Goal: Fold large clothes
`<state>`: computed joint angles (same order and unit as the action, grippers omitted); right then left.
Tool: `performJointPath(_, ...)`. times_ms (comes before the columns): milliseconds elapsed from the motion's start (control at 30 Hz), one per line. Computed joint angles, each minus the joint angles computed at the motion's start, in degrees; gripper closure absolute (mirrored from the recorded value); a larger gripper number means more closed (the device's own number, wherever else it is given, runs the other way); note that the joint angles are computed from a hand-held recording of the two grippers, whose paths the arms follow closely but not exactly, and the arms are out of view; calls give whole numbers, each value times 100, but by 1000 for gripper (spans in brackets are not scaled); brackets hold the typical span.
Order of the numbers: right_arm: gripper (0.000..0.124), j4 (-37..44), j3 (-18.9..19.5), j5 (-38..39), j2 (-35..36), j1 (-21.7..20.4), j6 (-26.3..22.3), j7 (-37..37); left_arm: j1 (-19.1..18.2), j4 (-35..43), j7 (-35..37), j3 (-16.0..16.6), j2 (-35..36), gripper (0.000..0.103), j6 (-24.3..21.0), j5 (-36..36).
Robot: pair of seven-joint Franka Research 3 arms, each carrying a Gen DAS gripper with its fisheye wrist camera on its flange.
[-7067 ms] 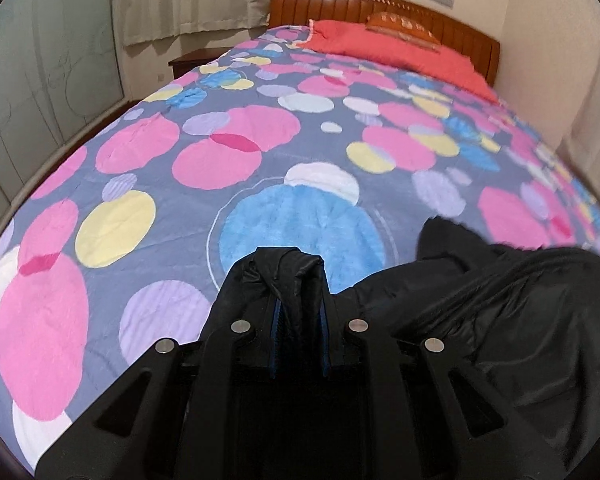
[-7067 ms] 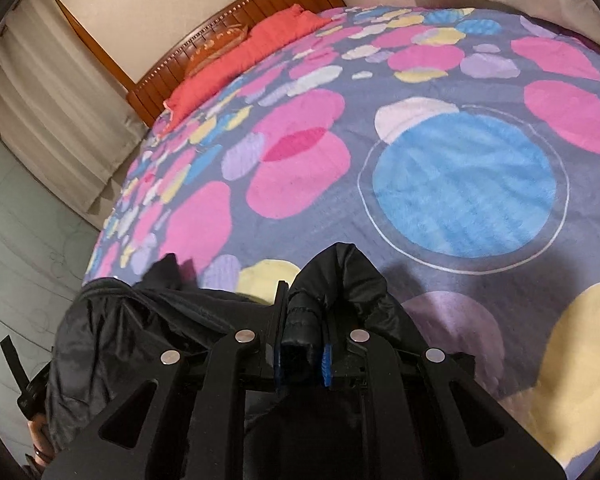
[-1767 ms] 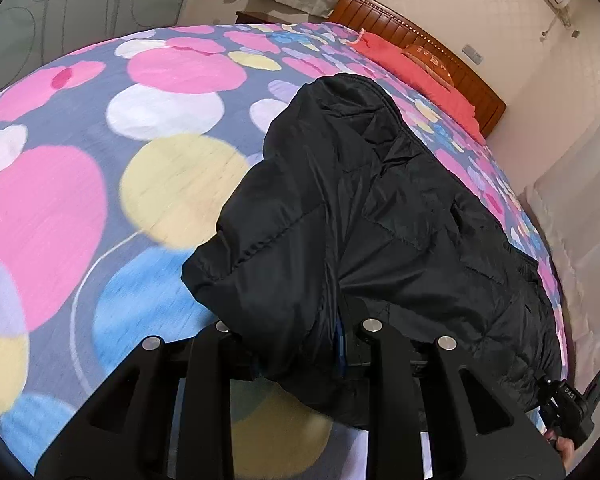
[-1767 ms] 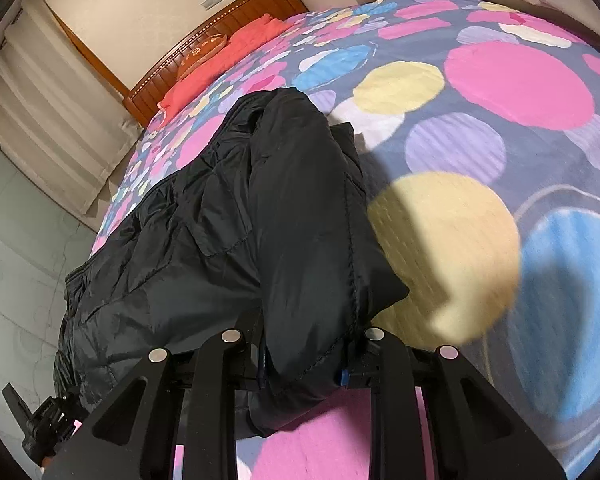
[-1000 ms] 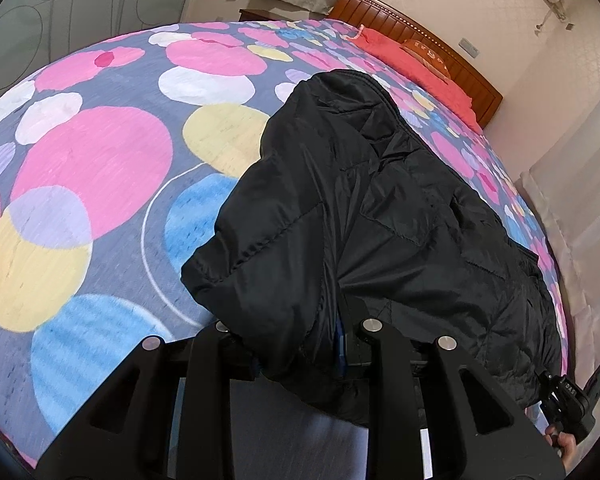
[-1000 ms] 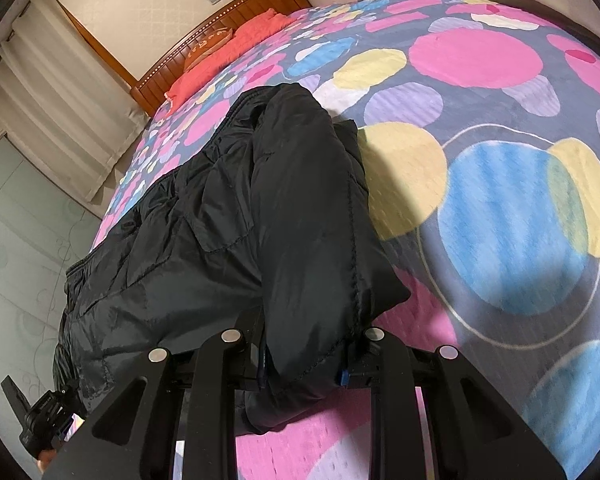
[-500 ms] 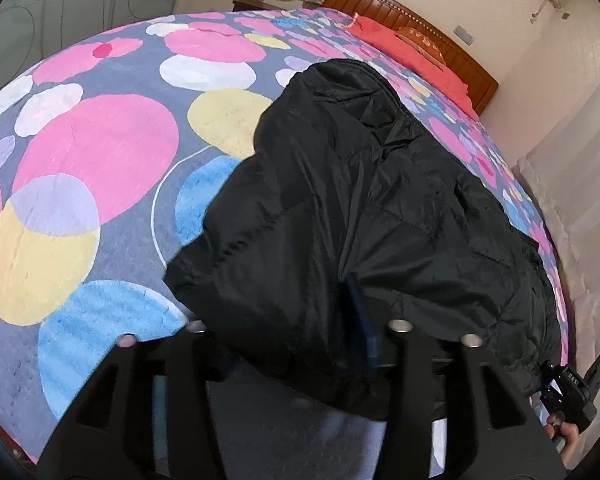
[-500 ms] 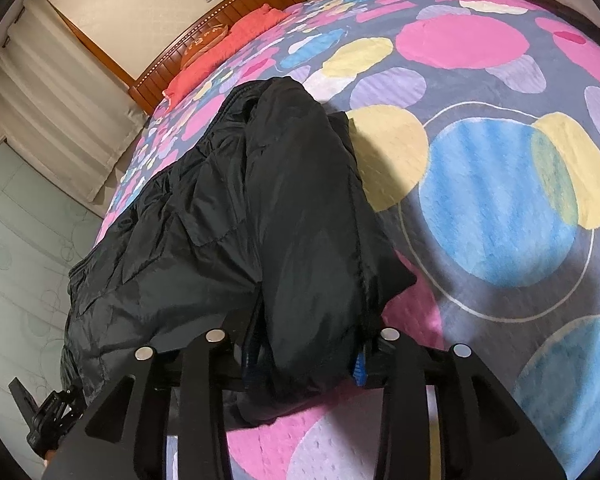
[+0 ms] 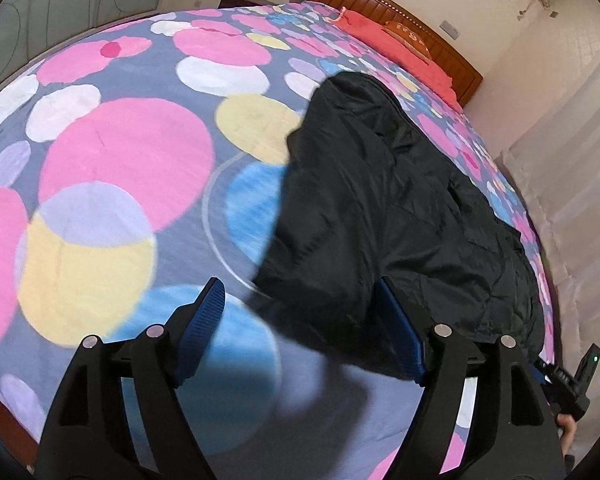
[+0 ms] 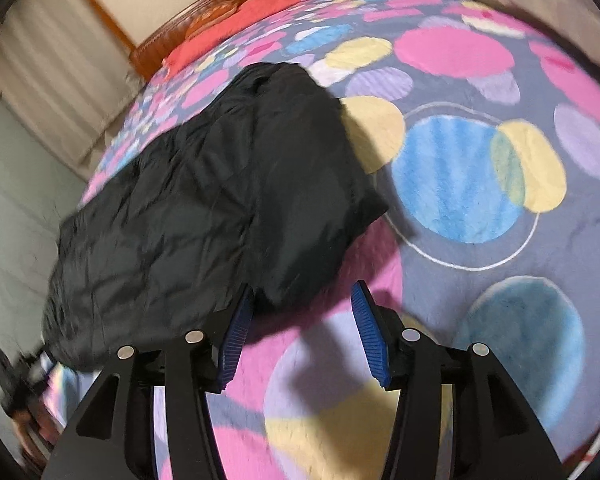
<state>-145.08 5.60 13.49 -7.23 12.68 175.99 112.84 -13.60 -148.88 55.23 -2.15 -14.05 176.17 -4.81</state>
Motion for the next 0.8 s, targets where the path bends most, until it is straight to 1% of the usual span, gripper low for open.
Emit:
performJointPath(33,73,-2,173,-374,-57,-191,-79,249,-148,9,188,197,-28,26,-39,-121)
performJointPath(100,73,28,497,-1140,-168,-522,-235,761,-164,70,354,309,-41,26,-142,-211)
performJointPath(133,73,80,640,-1497,-209,-650,-303,1004,-380,139,645,544,-10,26,-157,-454)
performJointPath(167,73,158,750,-1811,-223,-737,-351,1212,-524,178,893,691,7,26,-158,-674)
performJointPath(200,73,241,806,-2053,-208,-773,-367,1361,-705,311,1223,881,94,26,-185,-944)
performJointPath(233,73,328,854,-2300,-174,-800,-358,1498,-779,389,1462,959,147,26,-221,-1138)
performJointPath(267,73,454,887,-2548,-108,-821,-381,1617,-969,552,1866,1151,256,26,-297,-1465)
performJointPath(300,73,636,968,-2927,-2,-888,-431,1827,-1083,674,2188,1266,335,26,-355,-1741)
performJointPath(367,73,991,1003,-3445,242,-884,-519,2127,-1451,1119,3219,1627,624,26,-641,-2631)
performJointPath(433,73,1428,966,-3781,562,-753,-633,2260,-1511,1493,3947,1732,869,25,-964,-3264)
performJointPath(467,73,1631,927,-3886,712,-667,-702,2292,-1489,1677,4280,1749,992,25,-1168,-3543)
performJointPath(500,73,1801,880,-3929,837,-576,-743,2306,-1414,1871,4390,1721,1143,25,-1348,-3599)
performJointPath(533,73,2028,836,-3963,1019,-477,-766,2318,-1331,1971,4376,1663,1243,25,-1402,-3537)
performJointPath(667,73,2870,588,-4222,1614,-8,-1153,2389,-1017,2382,4372,1420,1586,25,-1615,-3348)
performJointPath(700,73,3159,458,-4487,1795,189,-1385,2535,-941,2467,4414,1355,1657,25,-1655,-3357)
performJointPath(733,73,3298,365,-4600,1881,333,-1517,2586,-860,2587,4489,1286,1749,25,-1729,-3398)
performJointPath(800,73,3561,291,-4508,2083,518,-1717,2417,-695,2787,4674,1133,1908,25,-1864,-3507)
